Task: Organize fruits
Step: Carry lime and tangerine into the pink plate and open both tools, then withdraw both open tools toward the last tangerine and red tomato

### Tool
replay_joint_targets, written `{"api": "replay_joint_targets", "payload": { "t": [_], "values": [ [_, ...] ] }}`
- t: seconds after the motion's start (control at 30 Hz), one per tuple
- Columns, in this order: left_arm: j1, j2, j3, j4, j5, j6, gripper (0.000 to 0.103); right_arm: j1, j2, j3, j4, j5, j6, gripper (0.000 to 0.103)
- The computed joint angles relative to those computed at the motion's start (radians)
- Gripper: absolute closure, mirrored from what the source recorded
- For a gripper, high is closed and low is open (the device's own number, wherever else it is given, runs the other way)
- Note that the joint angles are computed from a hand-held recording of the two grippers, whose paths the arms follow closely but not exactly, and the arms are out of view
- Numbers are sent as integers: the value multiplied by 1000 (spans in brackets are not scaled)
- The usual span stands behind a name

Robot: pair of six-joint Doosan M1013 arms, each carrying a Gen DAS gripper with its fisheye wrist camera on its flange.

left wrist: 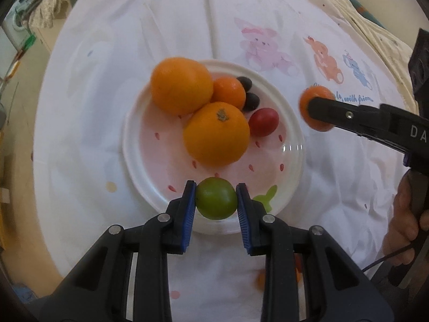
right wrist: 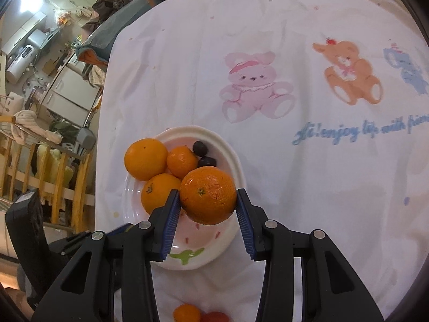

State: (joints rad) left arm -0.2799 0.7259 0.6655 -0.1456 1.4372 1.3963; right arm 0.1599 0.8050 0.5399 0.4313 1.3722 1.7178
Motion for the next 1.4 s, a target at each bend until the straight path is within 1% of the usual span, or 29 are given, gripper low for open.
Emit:
{"api": "replay_joint_targets", "payload": {
  "t": [0.1, 0.27, 0.47, 0.5, 0.53, 0.57, 0.6, 0.63, 0.67, 0.73, 0.8, 1.03, 1.07, 1.13, 1.27, 1.33, 1.4],
  "values": [
    [0, 12, -14, -14, 23, -8, 77, 4, 24, -33, 11, 25, 5, 59],
    [-1, 19, -16, -31, 16, -16, 77, 6, 79, -114, 49, 76, 14, 59],
    [-4, 31, -32, -48, 40, 5, 77, -4, 100, -126, 145, 89, 43, 56],
    [-4, 32, -35, -53, 43, 10, 76, -4, 104, -132, 141, 93, 51, 57],
    [-5, 36, -43, -55, 50, 14, 76, -4, 101, -130, 131, 91, 57, 53],
    [-6, 41, -53, -55, 61, 18, 75, -6, 92, -110, 139, 72, 58, 41],
    [-6, 43, -56, -59, 65, 19, 68, -8, 87, -98, 149, 59, 59, 37],
    [-7, 45, -60, -63, 67, 17, 57, -11, 81, -87, 156, 52, 61, 32],
    [-8, 45, -61, -60, 62, 13, 51, -11, 79, -86, 150, 52, 63, 31],
    [-10, 42, -60, -48, 49, 10, 33, -12, 69, -73, 136, 36, 63, 31],
    [-11, 41, -62, -43, 45, 13, 29, -16, 63, -64, 142, 28, 70, 31],
    [-8, 18, -25, -27, 14, 19, 29, -21, 20, -5, 110, -18, 58, 30],
    [-8, 11, -14, -15, 6, 18, 29, -21, 14, 3, 105, -24, 59, 26],
    [-6, 1, 1, -5, -10, 14, 29, -19, -2, 24, 96, -38, 54, 21],
    [0, -19, 25, -9, -31, 3, 29, -15, -31, 61, 76, -58, 40, 21],
    [-1, -29, 37, -2, -50, 4, 29, -15, -45, 83, 74, -65, 43, 21],
    [1, -57, 73, 7, -85, 4, 29, -15, -59, 104, 70, -70, 48, 21]
  ]
}}
